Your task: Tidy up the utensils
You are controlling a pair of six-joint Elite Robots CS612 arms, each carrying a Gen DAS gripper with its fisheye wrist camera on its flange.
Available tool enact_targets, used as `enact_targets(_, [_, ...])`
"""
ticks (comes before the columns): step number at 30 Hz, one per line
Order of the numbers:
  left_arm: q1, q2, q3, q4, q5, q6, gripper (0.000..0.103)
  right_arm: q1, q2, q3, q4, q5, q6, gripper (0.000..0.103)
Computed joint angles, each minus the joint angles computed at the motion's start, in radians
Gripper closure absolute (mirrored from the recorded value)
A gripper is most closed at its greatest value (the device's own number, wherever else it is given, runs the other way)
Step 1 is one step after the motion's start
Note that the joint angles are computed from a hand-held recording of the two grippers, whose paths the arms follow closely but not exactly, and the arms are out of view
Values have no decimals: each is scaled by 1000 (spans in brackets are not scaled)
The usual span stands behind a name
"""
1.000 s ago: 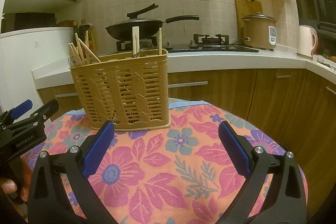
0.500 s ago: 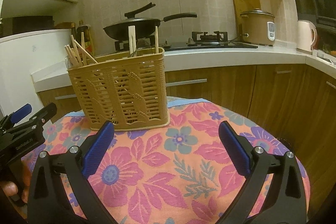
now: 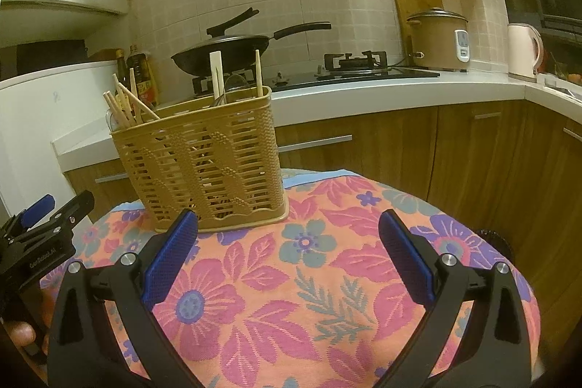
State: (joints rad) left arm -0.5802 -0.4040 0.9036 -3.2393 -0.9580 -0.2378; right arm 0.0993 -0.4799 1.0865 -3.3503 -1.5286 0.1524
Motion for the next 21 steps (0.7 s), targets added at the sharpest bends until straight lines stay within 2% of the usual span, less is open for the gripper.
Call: enact_targets(21, [0, -2, 2, 10, 0, -7, 8, -3, -1, 2, -6, 11, 12, 8])
